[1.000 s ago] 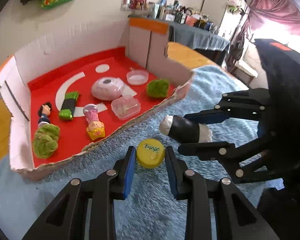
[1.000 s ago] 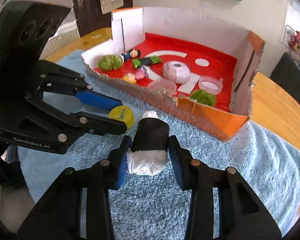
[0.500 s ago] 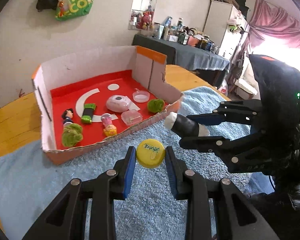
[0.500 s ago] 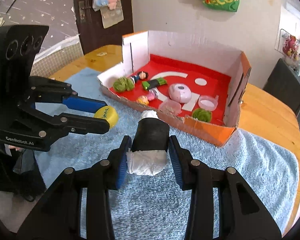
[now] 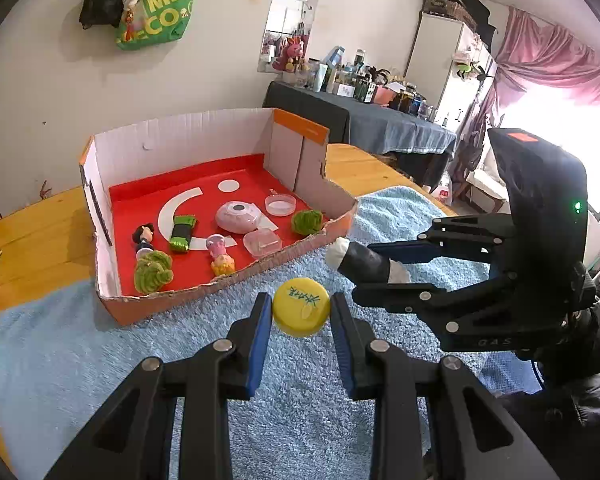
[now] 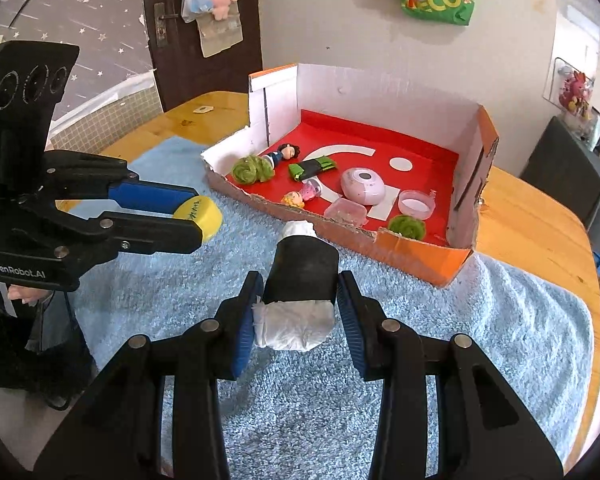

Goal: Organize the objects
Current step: 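Carry the yellow lid and black-and-white cylinder into the box with both tools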

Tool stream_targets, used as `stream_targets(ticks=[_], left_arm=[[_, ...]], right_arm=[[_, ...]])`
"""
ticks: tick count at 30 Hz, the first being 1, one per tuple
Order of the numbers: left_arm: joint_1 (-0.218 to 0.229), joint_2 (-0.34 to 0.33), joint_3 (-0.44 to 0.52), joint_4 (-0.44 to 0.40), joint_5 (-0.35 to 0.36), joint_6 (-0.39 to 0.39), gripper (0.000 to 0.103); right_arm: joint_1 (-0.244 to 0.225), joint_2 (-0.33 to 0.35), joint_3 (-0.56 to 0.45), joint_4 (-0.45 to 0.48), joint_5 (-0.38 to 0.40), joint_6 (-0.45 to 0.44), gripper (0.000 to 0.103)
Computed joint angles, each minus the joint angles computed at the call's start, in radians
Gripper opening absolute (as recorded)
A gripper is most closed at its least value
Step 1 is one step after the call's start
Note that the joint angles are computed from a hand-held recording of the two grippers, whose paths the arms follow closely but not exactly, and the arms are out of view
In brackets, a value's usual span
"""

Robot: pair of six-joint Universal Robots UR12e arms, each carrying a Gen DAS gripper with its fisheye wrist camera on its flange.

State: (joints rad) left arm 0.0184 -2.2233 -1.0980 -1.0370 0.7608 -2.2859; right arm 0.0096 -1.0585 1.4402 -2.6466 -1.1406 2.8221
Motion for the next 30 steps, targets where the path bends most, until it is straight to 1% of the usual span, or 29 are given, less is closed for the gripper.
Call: stream_targets(ticks=[8,12,15,19,21,24,26,28,29,30], left_arm=[[0.001,-0.012,0.023,0.02,-0.012,-0.034,0.031],[-0.009,-0.044,0.084,0.016,0.002,-0.067,0.031],[-0.024,-0.08,0.149,0.02,0.04,-0.099,0.031],[-0.049,-0.15,0.275,-0.016,0.115,-0.151,0.031],[-0.059,-0.185,0.34,-0.047,0.145,-0.158,0.031],[-0.08,-0.25,0.457,-0.088,0.21,-0.178,0.031],[-0.088,-0.286,0.52,-0.11,0.236,-0.19,0.031],[-0.098,-0.339,0.62,-0.163,0.262,-0.204,0.031],[-0.101,-0.363,0.667,-0.189,0.269,-0.211,0.031],[-0.104,-0.391,0.719,-0.215,0.277,-0.219,0.031]], right_arm=[[-0.002,0.018,-0.041,0.004,0.001,0.008,0.037],[0.0,0.047,-0.1,0.031,-0.014,0.006,0.037],[0.005,0.075,-0.156,0.055,-0.048,0.008,0.037],[0.013,0.123,-0.255,0.119,-0.097,0.005,0.037],[0.019,0.15,-0.309,0.156,-0.127,-0.009,0.037],[0.029,0.198,-0.404,0.234,-0.183,-0.017,0.037],[0.037,0.237,-0.477,0.294,-0.226,-0.022,0.037],[0.04,0.269,-0.536,0.345,-0.241,-0.031,0.037],[0.041,0.285,-0.565,0.366,-0.248,-0.051,0.037],[0.044,0.307,-0.604,0.399,-0.268,-0.057,0.037]])
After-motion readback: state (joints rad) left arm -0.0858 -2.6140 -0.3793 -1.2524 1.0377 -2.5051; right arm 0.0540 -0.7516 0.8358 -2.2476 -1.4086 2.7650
